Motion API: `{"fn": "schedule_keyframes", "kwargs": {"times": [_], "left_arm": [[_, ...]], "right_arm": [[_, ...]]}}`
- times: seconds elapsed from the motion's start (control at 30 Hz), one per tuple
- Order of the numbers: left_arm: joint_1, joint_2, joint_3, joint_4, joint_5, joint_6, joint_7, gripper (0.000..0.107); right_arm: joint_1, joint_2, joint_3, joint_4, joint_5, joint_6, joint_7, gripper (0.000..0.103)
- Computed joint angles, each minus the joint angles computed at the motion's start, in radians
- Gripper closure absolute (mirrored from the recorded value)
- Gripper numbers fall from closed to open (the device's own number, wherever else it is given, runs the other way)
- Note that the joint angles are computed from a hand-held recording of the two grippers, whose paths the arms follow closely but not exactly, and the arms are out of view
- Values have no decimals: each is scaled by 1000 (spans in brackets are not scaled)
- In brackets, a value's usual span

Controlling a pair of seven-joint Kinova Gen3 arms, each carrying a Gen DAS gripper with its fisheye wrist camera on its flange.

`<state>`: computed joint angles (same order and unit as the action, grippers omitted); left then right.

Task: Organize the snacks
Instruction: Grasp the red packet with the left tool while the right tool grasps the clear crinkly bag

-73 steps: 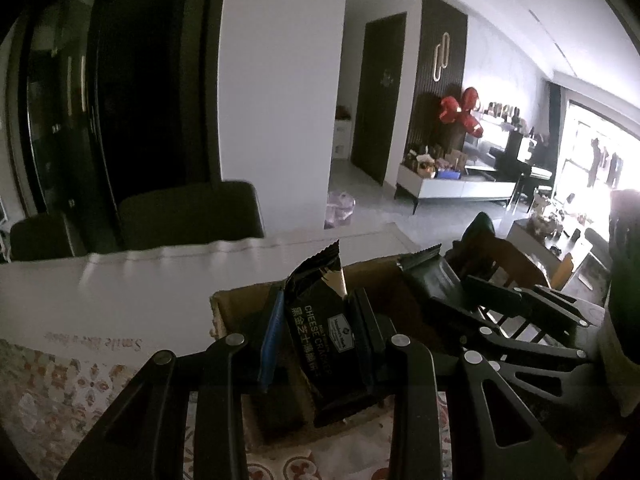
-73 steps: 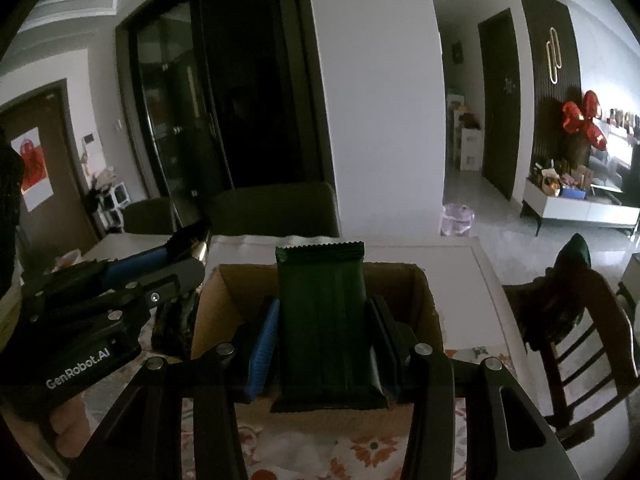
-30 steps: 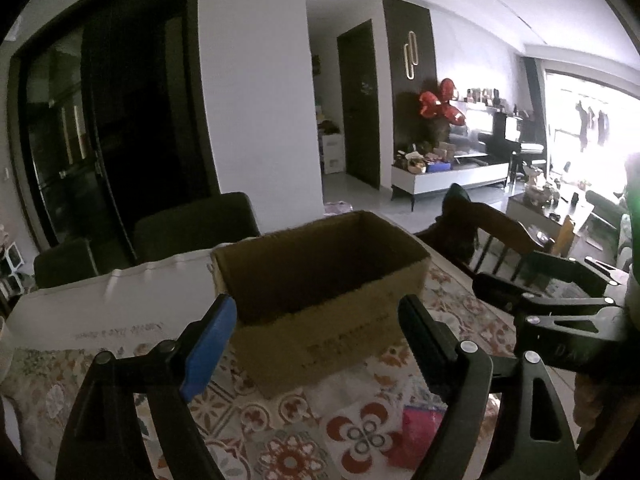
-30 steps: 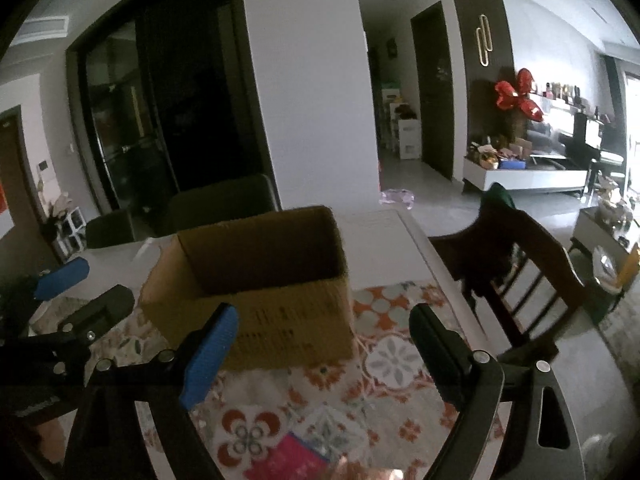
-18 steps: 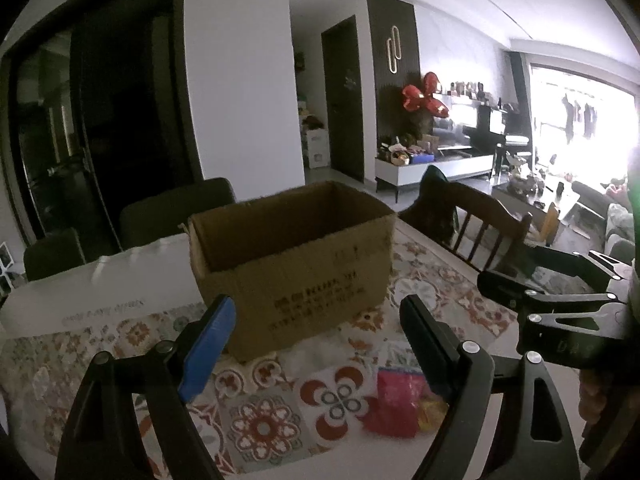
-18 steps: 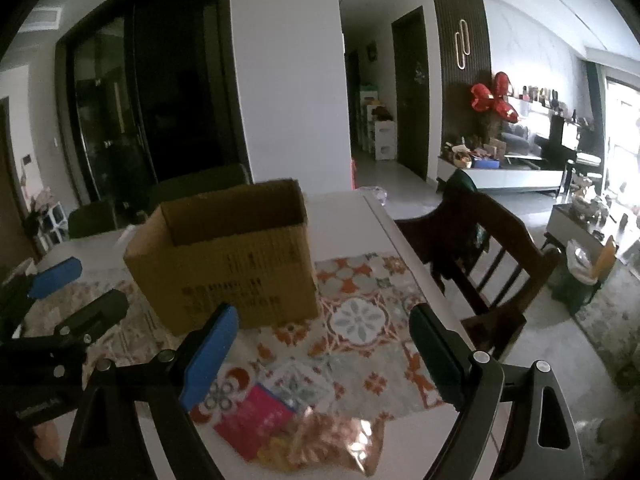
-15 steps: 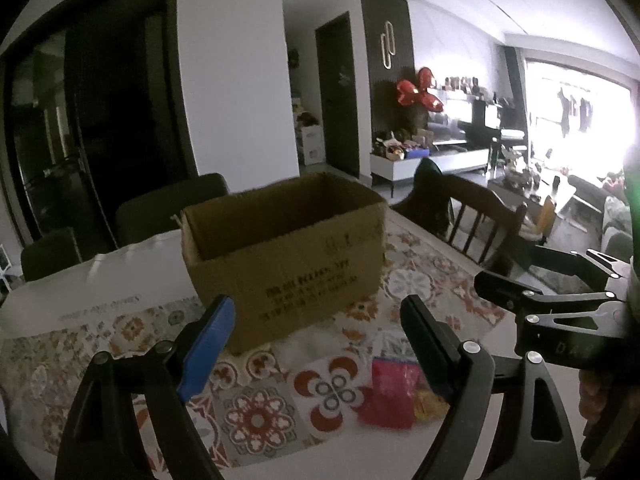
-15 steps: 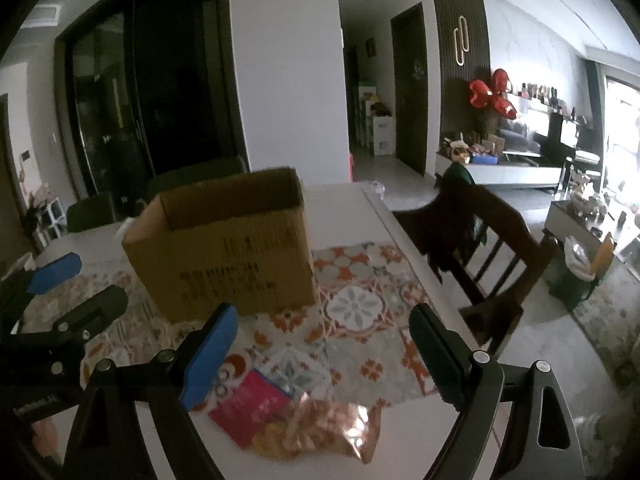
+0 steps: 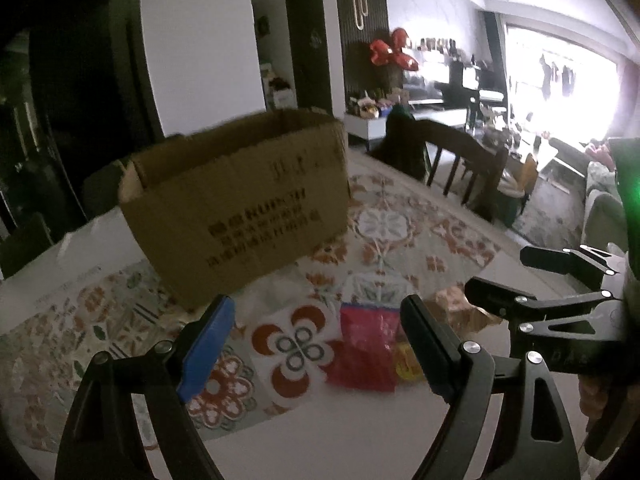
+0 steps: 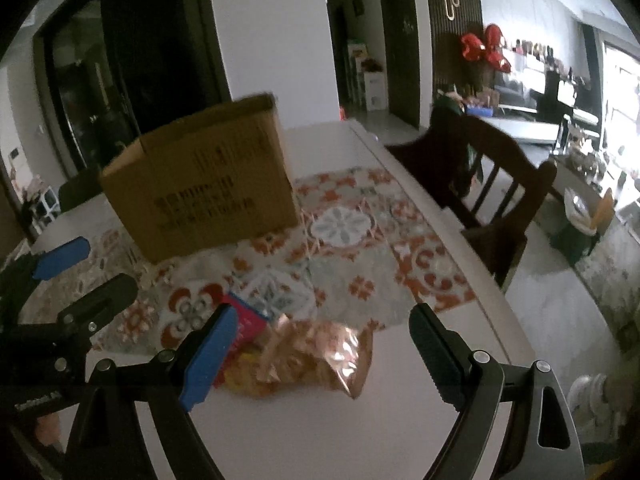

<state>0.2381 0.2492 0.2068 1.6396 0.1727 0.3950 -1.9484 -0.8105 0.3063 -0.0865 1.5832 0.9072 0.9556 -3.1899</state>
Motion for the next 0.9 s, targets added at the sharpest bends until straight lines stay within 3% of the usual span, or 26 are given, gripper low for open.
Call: {"fn": "schedule_keyframes", "kwargs": {"times": [0.43,0.9], "left_arm": [[16,124,3,-91,11,133,-11,22],[-13,210,20,-192,72,248,-30,26]], "right_arm": [[58,23,21,51,-112,-135,3,15],[74,49,54,45,-186,-172,22,19]]}}
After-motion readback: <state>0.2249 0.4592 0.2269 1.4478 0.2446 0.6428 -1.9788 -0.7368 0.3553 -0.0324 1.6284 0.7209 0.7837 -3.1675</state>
